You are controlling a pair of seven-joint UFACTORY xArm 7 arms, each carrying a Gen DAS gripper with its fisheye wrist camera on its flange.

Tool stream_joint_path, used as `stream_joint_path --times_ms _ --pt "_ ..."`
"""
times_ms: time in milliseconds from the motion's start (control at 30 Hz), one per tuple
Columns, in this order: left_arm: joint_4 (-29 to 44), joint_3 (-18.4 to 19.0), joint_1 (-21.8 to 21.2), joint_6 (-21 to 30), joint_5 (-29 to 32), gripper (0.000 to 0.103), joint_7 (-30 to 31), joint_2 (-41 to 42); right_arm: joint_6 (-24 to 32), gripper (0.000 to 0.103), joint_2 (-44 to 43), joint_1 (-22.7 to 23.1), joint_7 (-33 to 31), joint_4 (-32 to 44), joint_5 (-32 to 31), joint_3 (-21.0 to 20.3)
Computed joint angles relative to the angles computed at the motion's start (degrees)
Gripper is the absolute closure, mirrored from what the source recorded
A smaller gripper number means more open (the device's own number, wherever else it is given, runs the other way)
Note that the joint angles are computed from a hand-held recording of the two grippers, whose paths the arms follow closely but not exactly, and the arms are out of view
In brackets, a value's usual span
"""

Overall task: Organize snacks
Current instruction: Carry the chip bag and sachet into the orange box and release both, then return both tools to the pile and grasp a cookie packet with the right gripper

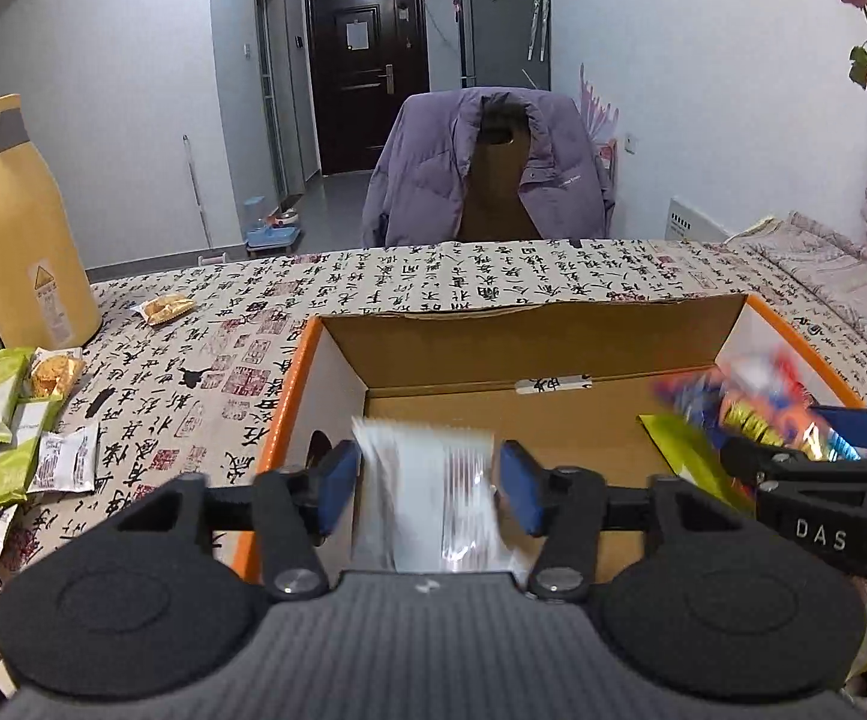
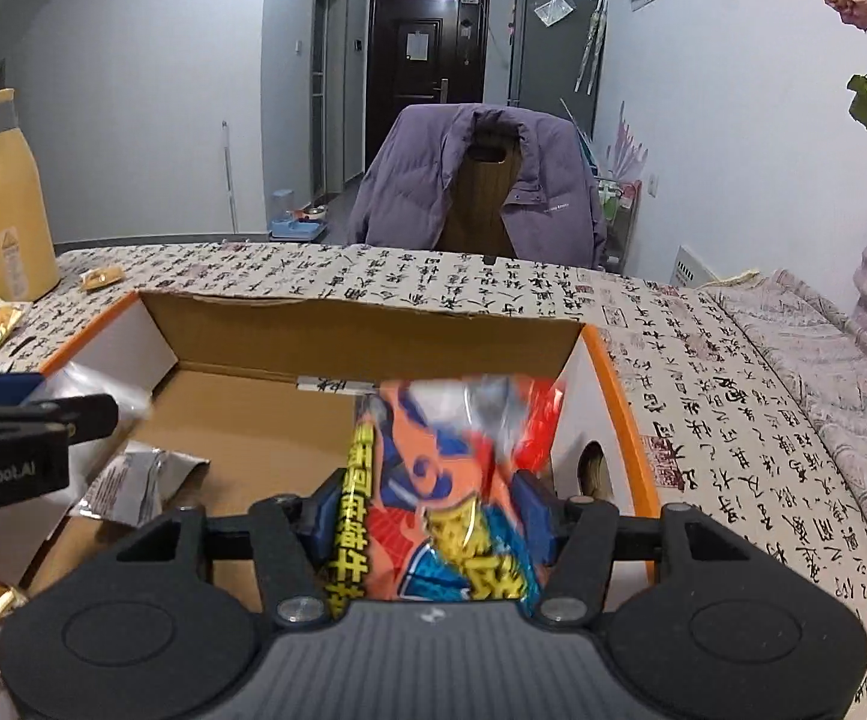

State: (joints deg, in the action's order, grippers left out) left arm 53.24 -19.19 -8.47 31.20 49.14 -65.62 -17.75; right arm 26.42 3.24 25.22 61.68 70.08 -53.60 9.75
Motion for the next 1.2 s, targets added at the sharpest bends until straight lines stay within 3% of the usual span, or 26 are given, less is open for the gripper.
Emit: stream_joint_path --times_ms 33,67,100,133,200,233,467,800,933,1200 --pt "-0.53 0.13 0.15 -0.78 0.43 0.028 -0.56 -0.53 -0.29 0.042 -0.32 0.01 0.38 -0.35 -0.35 -0.03" --pt "-1.1 0.11 0.51 -1.54 1.05 0.019 -1.34 -1.12 -0.67 0.03 -0.8 -0.03 0.81 -0.89 -0.37 0.02" --pt "-1.87 0.06 1.01 -2.64 1.83 0.017 -2.39 -1.89 -1.32 0.015 -1.46 -0.16 1.77 -1.62 -0.78 0.05" --pt "-2.45 0.07 1.38 -3.57 2.03 0.015 -2.91 -2.5 -1.87 0.009 -1.93 -0.3 2.94 -2.17 -1.74 0.19" --pt "-3.52 0.15 1.97 -5.19 1.37 0.0 -3.29 -3.63 -2.71 0.001 -3.15 -0.78 4.1 -3.38 -2.94 0.58" --pt "-3.94 -0.34 2.64 -5.78 1.56 0.0 -4.12 -4.22 -2.43 0.0 -3.63 -0.97 4.55 -3.76 -3.39 0.93" --pt "-5.94 -2.7 5.25 -7.88 -0.49 0.0 -3.77 -7.6 -2.29 0.0 -6.05 -2.84 6.91 -5.97 -4.85 2.4" --pt "-13.4 -4.88 6.59 -14.15 -8.37 0.0 -0.7 -18.54 -9.02 0.0 -17.07 -8.83 14.73 -15.04 -9.43 6.77" --pt "-16.37 -5.48 5.37 -15.08 -12.09 0.0 1.32 -23.86 -11.68 0.0 -23.47 -12.2 18.2 -19.52 -11.82 9.75" --pt "-22.94 -7.95 2.99 -15.63 -18.69 0.0 3.69 -34.96 -17.27 0.0 -34.34 -16.05 18.73 -28.25 -7.7 13.12"
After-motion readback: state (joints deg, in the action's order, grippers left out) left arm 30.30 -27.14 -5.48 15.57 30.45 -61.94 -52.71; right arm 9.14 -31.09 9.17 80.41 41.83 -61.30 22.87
